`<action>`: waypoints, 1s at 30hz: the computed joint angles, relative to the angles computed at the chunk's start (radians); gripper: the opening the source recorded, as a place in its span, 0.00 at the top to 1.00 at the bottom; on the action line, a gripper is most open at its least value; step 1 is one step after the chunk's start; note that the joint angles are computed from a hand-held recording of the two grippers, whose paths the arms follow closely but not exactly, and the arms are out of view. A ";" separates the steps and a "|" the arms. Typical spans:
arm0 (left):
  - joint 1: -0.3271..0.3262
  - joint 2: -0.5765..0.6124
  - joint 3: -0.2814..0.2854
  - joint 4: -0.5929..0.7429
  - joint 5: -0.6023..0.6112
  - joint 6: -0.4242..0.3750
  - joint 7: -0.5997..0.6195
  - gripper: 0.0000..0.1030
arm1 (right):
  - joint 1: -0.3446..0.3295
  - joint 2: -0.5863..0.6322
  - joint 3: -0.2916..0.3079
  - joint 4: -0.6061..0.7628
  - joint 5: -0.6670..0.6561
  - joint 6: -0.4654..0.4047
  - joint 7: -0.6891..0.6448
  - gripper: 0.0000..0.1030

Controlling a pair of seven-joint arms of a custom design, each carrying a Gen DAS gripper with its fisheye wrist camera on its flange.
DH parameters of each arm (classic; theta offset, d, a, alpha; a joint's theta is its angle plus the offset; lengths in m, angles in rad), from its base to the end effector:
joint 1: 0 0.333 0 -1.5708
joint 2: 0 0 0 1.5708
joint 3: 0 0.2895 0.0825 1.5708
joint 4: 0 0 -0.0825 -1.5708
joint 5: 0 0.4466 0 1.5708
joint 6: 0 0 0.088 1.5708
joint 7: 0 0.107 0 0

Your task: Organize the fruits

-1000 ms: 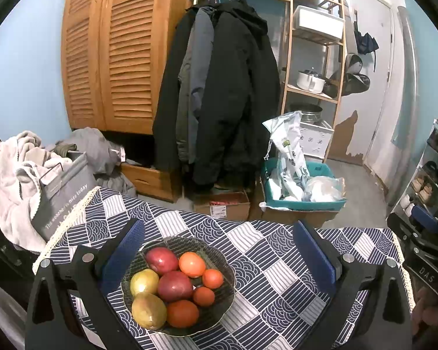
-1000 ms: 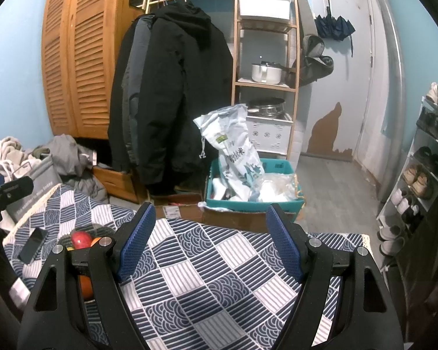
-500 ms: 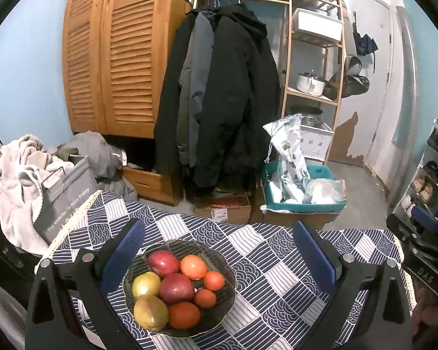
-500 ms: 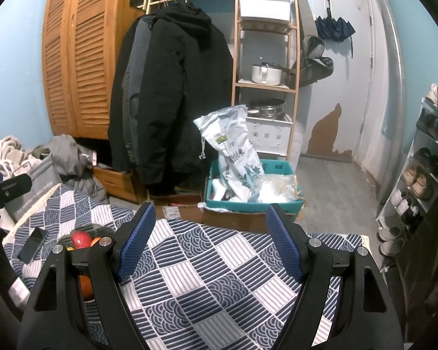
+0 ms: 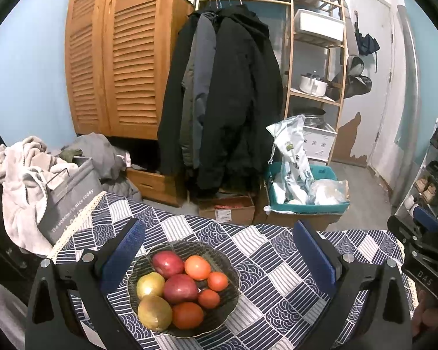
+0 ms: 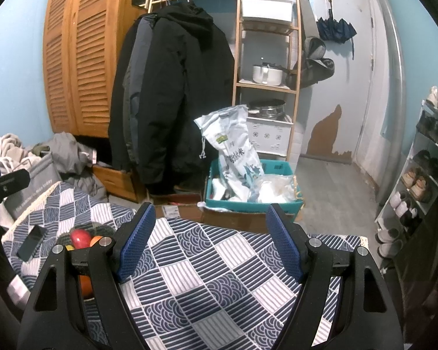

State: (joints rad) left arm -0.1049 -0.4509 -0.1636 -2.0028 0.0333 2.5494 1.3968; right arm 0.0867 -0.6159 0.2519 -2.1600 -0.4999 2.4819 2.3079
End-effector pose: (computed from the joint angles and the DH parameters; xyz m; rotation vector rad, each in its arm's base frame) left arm 0.5087 -0.1610 0.7325 -1.5376 1.7596 -0.9968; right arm 0.4512 0.1954 0.7070 -1.4920 1.6832 -1.0120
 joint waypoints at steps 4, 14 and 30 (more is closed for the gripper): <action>0.000 0.000 -0.001 0.005 0.002 -0.015 -0.001 0.01 | 0.002 -0.008 -0.004 -0.004 0.000 -0.002 -0.008 0.25; -0.010 0.001 0.007 0.005 -0.023 -0.013 0.010 0.01 | 0.000 -0.010 -0.002 -0.004 0.000 -0.008 -0.015 0.25; -0.003 -0.019 0.004 -0.013 -0.011 -0.001 -0.003 0.01 | 0.000 -0.013 -0.002 -0.005 -0.003 -0.011 -0.019 0.25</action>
